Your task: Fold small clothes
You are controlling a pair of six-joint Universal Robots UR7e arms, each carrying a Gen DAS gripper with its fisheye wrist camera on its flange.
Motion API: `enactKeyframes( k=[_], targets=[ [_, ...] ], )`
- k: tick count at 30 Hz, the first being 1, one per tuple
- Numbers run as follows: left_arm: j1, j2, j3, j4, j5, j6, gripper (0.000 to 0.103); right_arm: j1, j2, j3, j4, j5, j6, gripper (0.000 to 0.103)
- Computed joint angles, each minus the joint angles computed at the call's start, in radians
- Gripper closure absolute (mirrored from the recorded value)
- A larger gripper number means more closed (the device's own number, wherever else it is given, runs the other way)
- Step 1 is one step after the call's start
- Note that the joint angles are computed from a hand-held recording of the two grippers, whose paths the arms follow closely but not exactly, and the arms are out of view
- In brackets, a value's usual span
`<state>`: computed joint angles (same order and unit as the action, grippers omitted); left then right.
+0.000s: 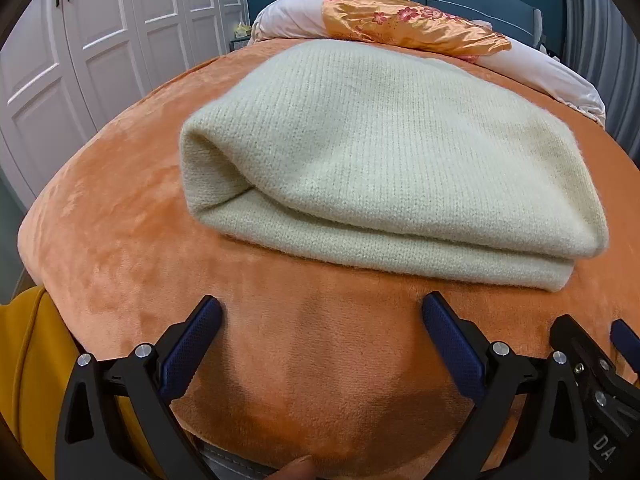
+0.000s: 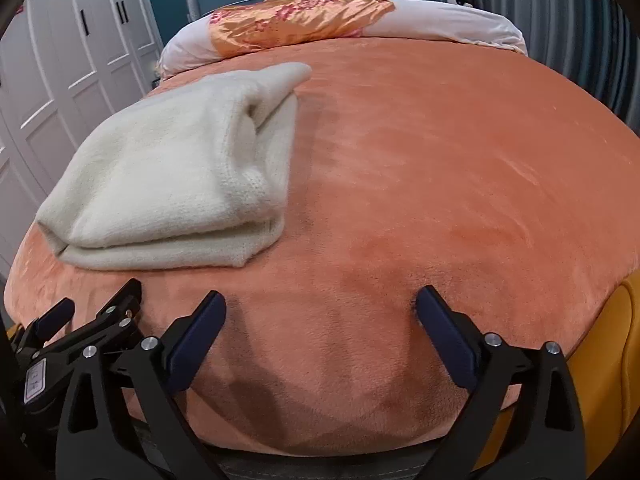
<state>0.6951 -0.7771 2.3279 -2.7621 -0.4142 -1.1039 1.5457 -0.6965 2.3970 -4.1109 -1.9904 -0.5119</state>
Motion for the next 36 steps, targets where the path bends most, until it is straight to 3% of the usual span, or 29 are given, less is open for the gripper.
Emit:
enactKeyframes(
  k=[7,36],
  targets=[
    [-0.001,0.001,0.008,-0.013,0.002,-0.005,0.005,0.015,0.016,-0.020,-0.003,-0.059,-0.031,0.007],
    [0.006,-0.005,0.016,-0.042,0.003,0.003,0.005,0.014,0.015,-0.032,0.017,-0.070,-0.036,0.005]
  ],
)
